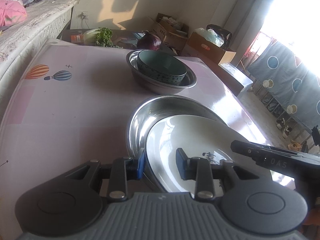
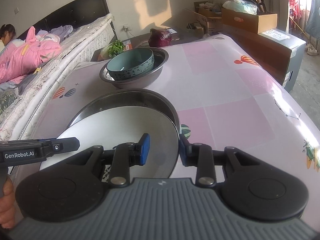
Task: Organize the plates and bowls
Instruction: 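Lower the white printed plate onto the steel plates and open both tools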
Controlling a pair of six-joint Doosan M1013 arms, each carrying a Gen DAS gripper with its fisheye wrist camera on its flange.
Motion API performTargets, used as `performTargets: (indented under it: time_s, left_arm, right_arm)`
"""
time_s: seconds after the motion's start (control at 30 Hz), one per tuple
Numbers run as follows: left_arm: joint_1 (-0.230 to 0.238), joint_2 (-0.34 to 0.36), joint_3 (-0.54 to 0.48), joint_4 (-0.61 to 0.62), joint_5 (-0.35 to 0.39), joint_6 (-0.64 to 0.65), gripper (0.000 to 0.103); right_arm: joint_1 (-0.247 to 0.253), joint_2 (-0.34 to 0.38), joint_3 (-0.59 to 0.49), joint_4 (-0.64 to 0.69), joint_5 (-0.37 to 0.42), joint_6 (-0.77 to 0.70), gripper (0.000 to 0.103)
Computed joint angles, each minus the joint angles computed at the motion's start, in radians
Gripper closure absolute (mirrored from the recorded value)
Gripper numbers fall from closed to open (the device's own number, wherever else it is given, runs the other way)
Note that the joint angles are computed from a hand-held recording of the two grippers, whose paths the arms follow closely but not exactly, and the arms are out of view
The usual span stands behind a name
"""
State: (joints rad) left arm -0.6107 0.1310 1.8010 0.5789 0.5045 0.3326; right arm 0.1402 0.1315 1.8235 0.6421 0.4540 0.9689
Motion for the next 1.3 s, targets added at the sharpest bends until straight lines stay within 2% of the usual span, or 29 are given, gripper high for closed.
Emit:
performTargets:
  time_s: [0.27, 0.37, 0.4, 0.47, 0.6, 0.73, 0.83, 0.9, 1.0, 1.13, 1.23, 1.3]
  left_arm:
    - [0.014, 0.001, -0.011, -0.026, 0.005, 0.041, 0.068]
    - [0.015, -0.004, -0.011, -0.038, 0.003, 0.056, 0.063]
    - [0.011, -0.006, -0.012, -0.022, 0.012, 0.051, 0.057]
    - [0.003, -0.005, -0.020, -0.010, 0.044, 0.056, 0.052]
    - [-0.006, -0.016, -0.012, 0.019, 0.037, 0.045, 0.050]
    - [-0.035, -0.028, -0.007, 0.131, 0.068, -0.004, 0.044]
    - [-0.045, -0.034, -0.003, 0.176, 0.076, -0.023, 0.038]
    - [-0.044, -0.038, -0.001, 0.191, 0.077, -0.035, 0.032]
    - [-0.033, -0.039, -0.006, 0.203, 0.084, -0.040, 0.026]
    - [-0.001, -0.028, -0.025, 0.243, 0.088, -0.066, 0.019]
    - [0.033, -0.004, -0.056, 0.241, 0.082, -0.061, 0.021]
    - [0.055, 0.017, -0.078, 0.224, 0.072, -0.056, 0.028]
  right_arm:
    - [-0.006, 0.023, -0.021, 0.058, -0.018, -0.047, 0.073]
    - [-0.006, 0.026, -0.023, 0.073, -0.026, -0.064, 0.073]
    - [-0.008, 0.026, -0.023, 0.087, -0.025, -0.075, 0.073]
    - [-0.009, 0.024, -0.020, 0.102, -0.028, -0.087, 0.073]
    - [-0.015, 0.018, -0.013, 0.139, -0.027, -0.115, 0.073]
    - [-0.026, 0.003, -0.002, 0.180, -0.027, -0.153, 0.072]
    - [-0.037, -0.009, 0.006, 0.225, -0.026, -0.192, 0.067]
    - [-0.047, -0.013, 0.006, 0.254, -0.018, -0.211, 0.056]
    - [-0.060, -0.014, -0.002, 0.286, -0.002, -0.234, 0.046]
    - [-0.079, 0.008, -0.046, 0.320, 0.041, -0.241, 0.042]
    - [-0.090, 0.040, -0.096, 0.358, 0.087, -0.262, 0.042]
    - [-0.093, 0.070, -0.136, 0.355, 0.116, -0.253, 0.042]
